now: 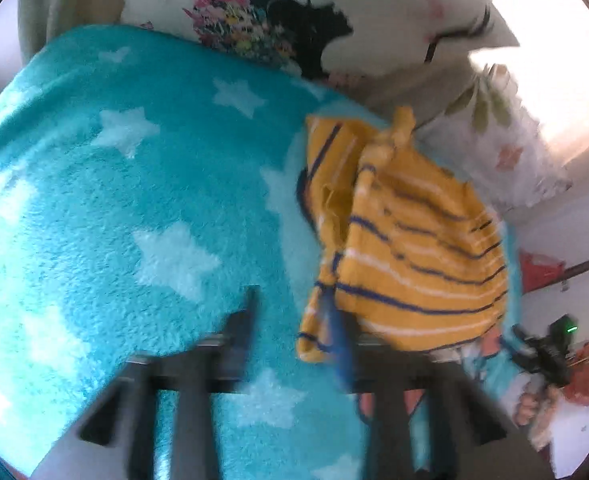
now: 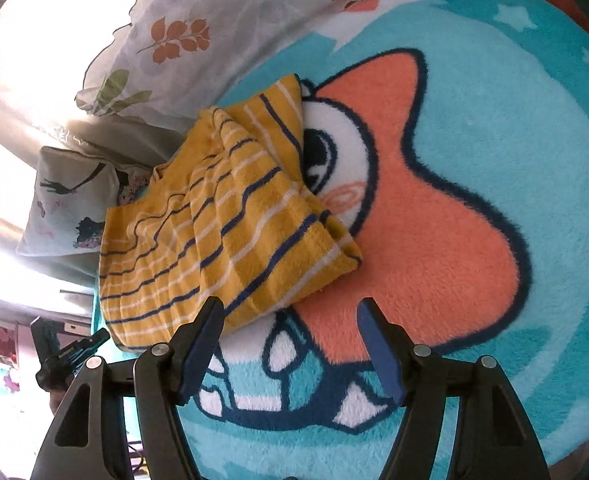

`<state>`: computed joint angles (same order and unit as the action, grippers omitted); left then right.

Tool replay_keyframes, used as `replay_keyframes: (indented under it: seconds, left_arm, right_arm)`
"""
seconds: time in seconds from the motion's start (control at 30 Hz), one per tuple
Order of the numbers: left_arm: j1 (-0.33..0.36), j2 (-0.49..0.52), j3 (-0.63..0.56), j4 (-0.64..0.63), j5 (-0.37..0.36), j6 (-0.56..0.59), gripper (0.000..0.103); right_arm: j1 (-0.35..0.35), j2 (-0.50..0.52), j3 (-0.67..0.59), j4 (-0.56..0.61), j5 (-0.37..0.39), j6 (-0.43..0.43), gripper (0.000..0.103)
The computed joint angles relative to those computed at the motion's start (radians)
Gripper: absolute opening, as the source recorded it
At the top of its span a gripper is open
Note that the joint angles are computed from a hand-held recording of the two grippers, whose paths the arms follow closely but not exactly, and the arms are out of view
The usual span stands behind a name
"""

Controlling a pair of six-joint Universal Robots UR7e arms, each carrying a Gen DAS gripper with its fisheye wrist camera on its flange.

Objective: Fold small clothes

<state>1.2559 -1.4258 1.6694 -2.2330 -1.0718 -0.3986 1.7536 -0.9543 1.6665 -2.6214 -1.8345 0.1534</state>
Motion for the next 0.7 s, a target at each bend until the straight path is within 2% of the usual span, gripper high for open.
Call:
replay_keyframes:
  seconds: [0.03,0.07,0.13,0.27,0.3,0.33,0.43,0.5,0.53,0.57,0.6,0.63,0.67,0.7]
  left_arm:
    - [0.01,-0.004,0.017,-0.052,-0.022,0.001,0.073]
    - [0.018,0.001,0.024,-0.091,-0.045,0.0,0.077]
    - [0.053,0.024,0.025,-0.149,-0.146,0.012,0.081]
    - [0.11,0.129,-0.048,-0.158,-0.283,0.009,0.083]
    - [0.114,0.147,-0.057,-0.171,-0.298,0.02,0.084]
    - [0.112,0.16,-0.062,-0.206,-0.301,0.047,0.09]
    - [0.119,0.222,-0.132,-0.182,-0.343,0.071,0.091]
    - [0.11,0.249,-0.157,-0.184,-0.327,0.084,0.091]
    - [0.1,0.263,-0.174,-0.162,-0.301,0.081,0.086]
    - [0.089,0.274,-0.189,-0.142,-0.263,0.073,0.057]
    - [0.081,0.285,-0.213,-0.091,-0.234,0.047,0.034]
    - [0.087,0.292,-0.234,-0.046,-0.243,0.01,0.019]
    - [0.09,0.289,-0.236,-0.044,-0.26,-0.016,0.018]
    - [0.083,0.279,-0.235,-0.032,-0.256,-0.031,0.017]
  right_arm:
    - [-0.003,0.005,-0.001,-0.006,0.008,0.01,0.074]
    - [-0.006,0.01,-0.001,-0.014,0.017,0.017,0.074]
    - [-0.013,0.023,-0.002,-0.037,0.044,0.027,0.074]
    - [-0.02,0.059,-0.015,-0.079,0.072,0.045,0.075]
    - [-0.021,0.071,-0.021,-0.09,0.076,0.05,0.075]
    - [-0.021,0.086,-0.03,-0.104,0.078,0.056,0.076]
    - [-0.013,0.131,-0.063,-0.15,0.069,0.053,0.082]
    - [-0.003,0.164,-0.097,-0.166,0.048,0.045,0.083]
    - [0.004,0.185,-0.12,-0.174,0.029,0.042,0.083]
    - [0.009,0.199,-0.136,-0.178,0.014,0.043,0.083]
    - [0.015,0.217,-0.156,-0.185,-0.004,0.051,0.076]
    - [0.017,0.226,-0.168,-0.186,-0.016,0.063,0.065]
    - [0.017,0.234,-0.181,-0.179,-0.026,0.078,0.04]
    - [0.01,0.237,-0.194,-0.158,-0.006,0.095,0.038]
